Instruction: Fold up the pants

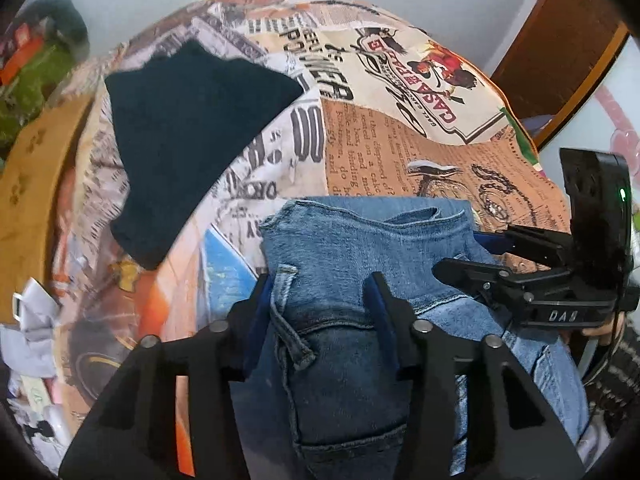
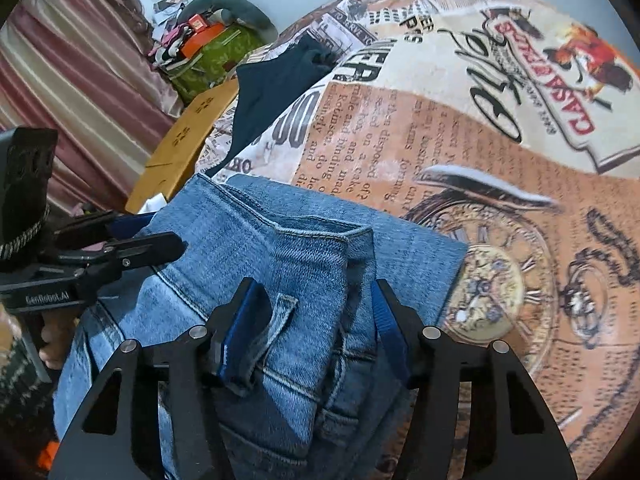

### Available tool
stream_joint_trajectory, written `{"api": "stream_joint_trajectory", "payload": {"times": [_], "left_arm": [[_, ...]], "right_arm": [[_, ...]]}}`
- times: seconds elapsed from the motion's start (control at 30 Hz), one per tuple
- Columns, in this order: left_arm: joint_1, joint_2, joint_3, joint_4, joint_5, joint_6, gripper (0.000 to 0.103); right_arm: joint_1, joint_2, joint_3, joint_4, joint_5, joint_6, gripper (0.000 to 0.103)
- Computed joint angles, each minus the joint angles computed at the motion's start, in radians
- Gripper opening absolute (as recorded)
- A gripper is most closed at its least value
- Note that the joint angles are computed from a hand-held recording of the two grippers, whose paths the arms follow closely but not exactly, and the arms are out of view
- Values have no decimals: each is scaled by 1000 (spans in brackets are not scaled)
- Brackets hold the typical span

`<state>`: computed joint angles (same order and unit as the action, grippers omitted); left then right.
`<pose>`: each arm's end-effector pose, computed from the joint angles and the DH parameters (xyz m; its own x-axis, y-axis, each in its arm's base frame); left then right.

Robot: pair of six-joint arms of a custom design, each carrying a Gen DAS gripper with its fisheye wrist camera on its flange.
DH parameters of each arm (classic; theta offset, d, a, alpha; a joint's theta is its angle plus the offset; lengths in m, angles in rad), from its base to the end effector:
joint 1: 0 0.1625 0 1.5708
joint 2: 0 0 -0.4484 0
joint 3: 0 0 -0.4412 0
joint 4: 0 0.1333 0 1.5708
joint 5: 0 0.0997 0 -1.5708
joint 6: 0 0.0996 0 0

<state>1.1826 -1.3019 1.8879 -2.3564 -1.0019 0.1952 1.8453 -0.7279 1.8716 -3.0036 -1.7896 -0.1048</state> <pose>-0.0545 -0.6271 0.2883 -0.7327 0.3918 -0.5564 0.5231 0.8473 -0.0921 0.2812 -0.5865 -0.0055 -0.9240 -0.3004 0.2367 -0.3584 0.8961 -0.2618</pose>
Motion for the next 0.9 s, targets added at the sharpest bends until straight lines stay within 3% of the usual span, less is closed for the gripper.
{"api": "stream_joint_trajectory", "payload": {"times": [0.07,0.13,0.23,0.4,0.53,0.67,0.8,0.9], "left_arm": [[-18,-13,27,-48,27,37,37],[-38,-26,50,-98,43,80,35],[-59,-48,78,-175,27,157,33],[-87,-69,92,-259,-57,266,30],[-85,-9,48,-234,-5,239,27],[-54,66,5,-178,56,190,25],[-31,129,-3,-160,146,175,26],[-25,127,-17,-131,132,156,27]], "right_arm": [[-4,-11,8,7,28,-7,42],[12,-16,20,-24,9,-47,29],[38,-22,41,-91,-31,-78,20],[83,-45,84,-225,-104,-153,15],[91,-50,98,-278,-148,-189,15],[72,-17,65,-254,-182,-184,15],[35,13,41,-184,-191,-120,15],[21,-2,43,-149,-161,-68,16]]}}
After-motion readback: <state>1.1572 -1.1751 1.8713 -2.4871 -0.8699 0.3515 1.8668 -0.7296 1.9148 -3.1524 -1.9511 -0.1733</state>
